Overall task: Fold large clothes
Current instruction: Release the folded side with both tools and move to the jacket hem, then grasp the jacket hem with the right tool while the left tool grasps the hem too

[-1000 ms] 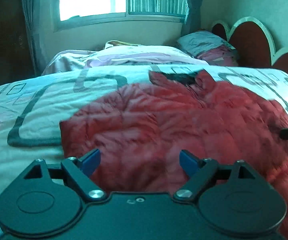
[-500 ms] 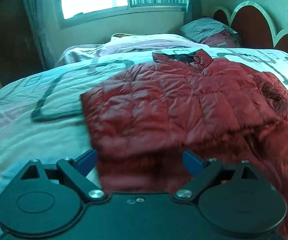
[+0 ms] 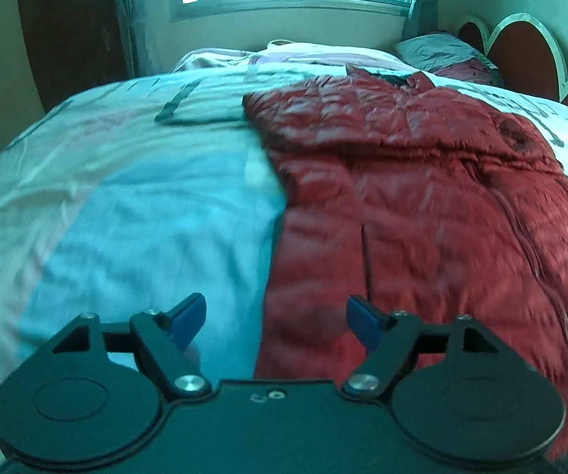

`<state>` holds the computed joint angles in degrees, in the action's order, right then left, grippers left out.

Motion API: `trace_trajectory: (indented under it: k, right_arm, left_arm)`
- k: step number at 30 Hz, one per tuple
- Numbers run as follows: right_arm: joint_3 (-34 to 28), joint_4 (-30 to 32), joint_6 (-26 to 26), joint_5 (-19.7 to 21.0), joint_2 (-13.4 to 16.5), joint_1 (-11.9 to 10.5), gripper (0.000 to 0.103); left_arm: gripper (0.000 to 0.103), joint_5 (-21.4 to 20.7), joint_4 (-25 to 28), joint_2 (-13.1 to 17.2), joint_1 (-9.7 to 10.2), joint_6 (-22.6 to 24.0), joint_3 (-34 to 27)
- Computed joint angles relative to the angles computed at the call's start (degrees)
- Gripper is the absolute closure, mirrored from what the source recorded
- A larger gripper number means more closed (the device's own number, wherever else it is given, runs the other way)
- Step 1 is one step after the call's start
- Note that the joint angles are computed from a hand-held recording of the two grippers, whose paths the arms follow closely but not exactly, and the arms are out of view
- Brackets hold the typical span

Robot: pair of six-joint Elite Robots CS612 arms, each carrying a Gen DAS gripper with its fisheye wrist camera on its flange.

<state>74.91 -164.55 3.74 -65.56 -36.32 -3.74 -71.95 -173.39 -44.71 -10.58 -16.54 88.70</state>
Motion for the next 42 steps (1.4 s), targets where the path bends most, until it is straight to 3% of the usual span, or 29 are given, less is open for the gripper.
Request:
trace_trajectory:
  k: [3, 5, 10, 14, 17, 19, 21, 22, 26, 27, 30, 32, 36, 42]
  right_arm:
    - [2.56, 0.5, 1.07, 3.51, -0.91, -1.29, 0.027]
    - [4.28, 0.67, 2.55, 5.31, -1.41, -2.17, 0.027]
    - [7.72, -0.88, 4.52, 13.44, -2.29, -4.38, 0.027]
    - [7.83, -1.21, 7.34, 20.31, -1.59, -5.57, 0.028]
    - [5.54, -2.39, 12.66, 23.89, 0.48, -5.94, 0.046]
    - [3.89, -3.45, 16.19, 26.51, 2.08, -6.25, 0.046]
    - [2.72, -1.09, 15.44, 29.03, 2.77, -6.62, 0.047]
    - [2.52, 1.51, 12.84, 31.14, 2.69, -6.9, 0.047]
    - [4.11, 9.94, 1.95, 34.61, 1.04, -7.53, 0.049]
    - [4.23, 10.05, 1.44, 34.29, 0.98, -7.52, 0.058]
    - [2.95, 10.87, 3.71, 32.09, 1.6, -7.15, 0.088]
    - [2.17, 10.2, 3.46, 32.69, 1.9, -7.04, 0.094]
    - [0.88, 1.46, 8.02, 36.31, 2.48, -7.47, 0.096]
    - [-10.61, -7.29, 15.87, 34.95, 6.14, -5.82, 0.096]
  left_arm:
    - [0.032, -5.41, -1.1, -1.52, 0.9, -2.78, 3.15]
    - [0.042, -10.09, -0.56, -2.34, 1.75, -5.52, 4.66]
    - [0.044, -14.29, -4.75, -3.27, 2.23, -8.06, 7.76]
    - [0.045, -22.87, -10.0, -2.06, 4.11, -15.34, 7.83]
    - [0.063, -27.47, -12.92, -0.29, 5.47, -21.17, 6.39]
    - [0.068, -29.25, -13.24, 0.57, 5.85, -22.67, 5.43]
    - [0.068, -32.36, -13.93, 1.18, 6.35, -23.4, 4.93]
    - [0.075, -33.68, -14.27, 1.33, 6.5, -23.96, 4.97]
    - [0.084, -33.79, -18.26, 1.12, 6.3, -27.86, 7.55]
    - [0.084, -33.56, -19.28, 1.42, 6.36, -29.67, 7.63]
    - [0.089, -32.1, -19.29, 1.75, 6.12, -31.56, 7.07]
    - [0.096, -30.28, -19.4, 1.45, 5.68, -30.81, 6.89]
    - [0.098, -27.77, -24.48, 1.21, 5.65, -32.46, 6.47]
    - [0.098, -26.28, -28.08, 4.09, 6.75, -31.48, -3.24]
